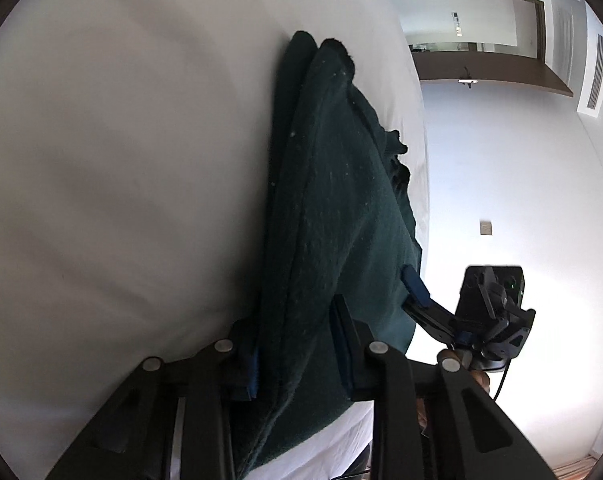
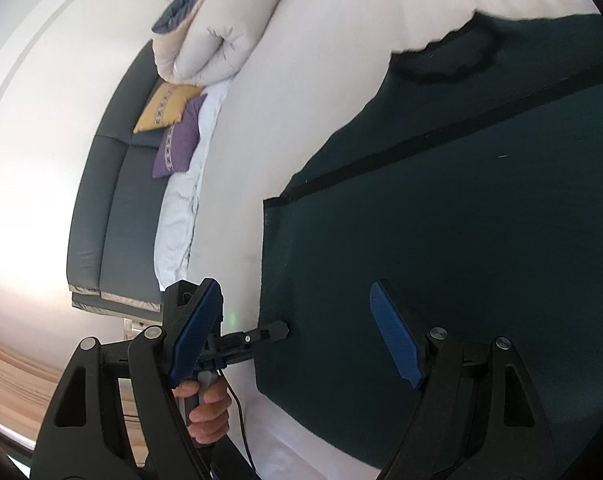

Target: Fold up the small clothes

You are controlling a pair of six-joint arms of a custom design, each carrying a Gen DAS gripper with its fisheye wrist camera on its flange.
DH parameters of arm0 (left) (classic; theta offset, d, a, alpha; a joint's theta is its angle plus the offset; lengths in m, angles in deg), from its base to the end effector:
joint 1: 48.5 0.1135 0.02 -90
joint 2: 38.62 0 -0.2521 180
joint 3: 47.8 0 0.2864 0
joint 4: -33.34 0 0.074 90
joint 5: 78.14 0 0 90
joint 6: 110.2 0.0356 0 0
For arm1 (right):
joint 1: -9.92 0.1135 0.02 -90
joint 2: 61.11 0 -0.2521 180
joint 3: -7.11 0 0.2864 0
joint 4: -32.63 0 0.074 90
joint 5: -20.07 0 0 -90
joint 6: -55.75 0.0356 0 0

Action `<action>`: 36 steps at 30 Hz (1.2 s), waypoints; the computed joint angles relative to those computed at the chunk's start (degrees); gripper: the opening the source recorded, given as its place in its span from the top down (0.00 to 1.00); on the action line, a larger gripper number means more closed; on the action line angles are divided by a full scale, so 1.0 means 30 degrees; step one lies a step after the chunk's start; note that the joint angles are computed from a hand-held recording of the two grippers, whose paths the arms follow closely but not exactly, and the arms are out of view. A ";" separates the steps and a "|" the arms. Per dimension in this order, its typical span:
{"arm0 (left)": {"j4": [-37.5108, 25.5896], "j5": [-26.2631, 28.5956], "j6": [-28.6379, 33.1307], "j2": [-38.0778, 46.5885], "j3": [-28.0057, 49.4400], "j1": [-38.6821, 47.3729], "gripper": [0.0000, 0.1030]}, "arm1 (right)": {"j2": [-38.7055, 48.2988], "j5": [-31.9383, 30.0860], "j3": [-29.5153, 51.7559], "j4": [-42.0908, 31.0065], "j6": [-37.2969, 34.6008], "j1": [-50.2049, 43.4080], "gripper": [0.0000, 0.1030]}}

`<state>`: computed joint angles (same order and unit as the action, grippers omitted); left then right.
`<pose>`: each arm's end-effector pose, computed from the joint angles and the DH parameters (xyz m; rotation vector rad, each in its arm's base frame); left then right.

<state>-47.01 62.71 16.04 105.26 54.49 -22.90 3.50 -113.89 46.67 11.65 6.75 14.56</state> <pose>0.3608 0.1422 -0.0099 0.1165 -2.7486 1.5125 0.2377 0.0441 0.1483 0.3808 2.4250 1.2807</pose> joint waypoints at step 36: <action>1.8392 0.0528 -1.7267 -1.1367 -1.0994 -1.6641 0.54 | 1.3327 -0.8440 0.7322 -2.1857 -2.7911 -2.0619 0.26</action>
<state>8.17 64.30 -35.76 71.16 21.51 -72.83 43.48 -139.21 68.63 -53.92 -76.98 -47.29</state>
